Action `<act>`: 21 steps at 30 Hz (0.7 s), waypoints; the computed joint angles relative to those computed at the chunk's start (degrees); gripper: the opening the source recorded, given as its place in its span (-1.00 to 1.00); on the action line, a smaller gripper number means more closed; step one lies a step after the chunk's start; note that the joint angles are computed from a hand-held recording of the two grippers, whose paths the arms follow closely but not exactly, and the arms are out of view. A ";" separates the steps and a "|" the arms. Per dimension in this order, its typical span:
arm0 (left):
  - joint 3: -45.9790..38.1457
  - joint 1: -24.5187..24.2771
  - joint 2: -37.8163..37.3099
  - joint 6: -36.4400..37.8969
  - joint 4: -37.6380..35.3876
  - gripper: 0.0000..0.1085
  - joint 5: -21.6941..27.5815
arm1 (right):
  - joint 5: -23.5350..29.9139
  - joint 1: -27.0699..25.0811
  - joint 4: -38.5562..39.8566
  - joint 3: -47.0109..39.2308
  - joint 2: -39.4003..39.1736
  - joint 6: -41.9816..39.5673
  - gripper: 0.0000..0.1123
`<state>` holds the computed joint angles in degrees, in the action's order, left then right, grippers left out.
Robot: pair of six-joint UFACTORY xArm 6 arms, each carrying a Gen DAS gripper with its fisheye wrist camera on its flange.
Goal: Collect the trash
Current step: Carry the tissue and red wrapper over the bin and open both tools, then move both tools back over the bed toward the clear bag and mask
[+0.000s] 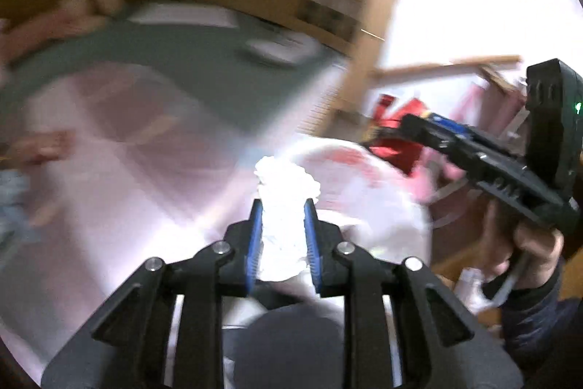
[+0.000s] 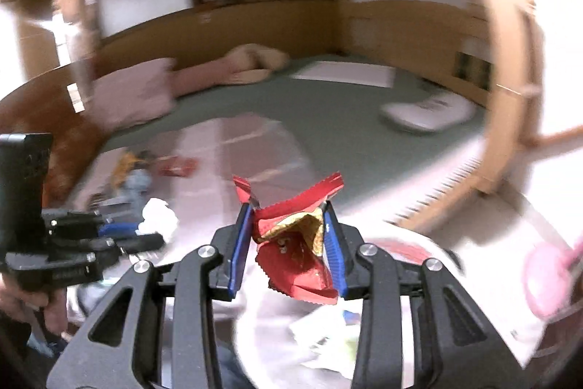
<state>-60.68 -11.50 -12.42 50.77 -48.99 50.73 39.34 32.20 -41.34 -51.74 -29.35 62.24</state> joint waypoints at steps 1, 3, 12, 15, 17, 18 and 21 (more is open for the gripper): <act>-1.57 -2.81 2.04 -1.52 -0.37 -0.56 2.05 | 1.42 -0.59 0.61 1.67 -2.49 0.02 -0.31; -4.09 -5.99 5.37 -4.26 0.97 -0.12 4.11 | 1.71 -2.45 2.75 4.40 -6.15 -1.10 -0.20; -3.15 1.43 3.18 -14.69 3.99 0.59 -1.43 | -3.41 -2.93 3.04 3.43 -3.69 0.69 0.37; 1.06 8.34 -3.05 -13.72 6.65 0.71 -9.54 | -6.17 0.50 1.76 -3.30 4.91 -0.58 0.37; 4.35 13.41 -6.45 -13.28 9.47 0.75 -16.92 | -8.75 3.43 1.17 -9.56 12.66 -2.28 0.37; 5.53 15.43 -7.47 -13.38 11.09 0.77 -20.18 | -9.68 4.60 1.08 -12.43 15.91 -2.87 0.38; 9.71 22.11 -10.31 -15.06 16.43 0.81 -28.67 | -12.09 8.53 2.67 -23.26 27.40 -7.20 0.38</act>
<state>-50.96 10.61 -22.72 35.71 -32.56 22.07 27.25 40.74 -38.68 -74.99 -1.95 55.04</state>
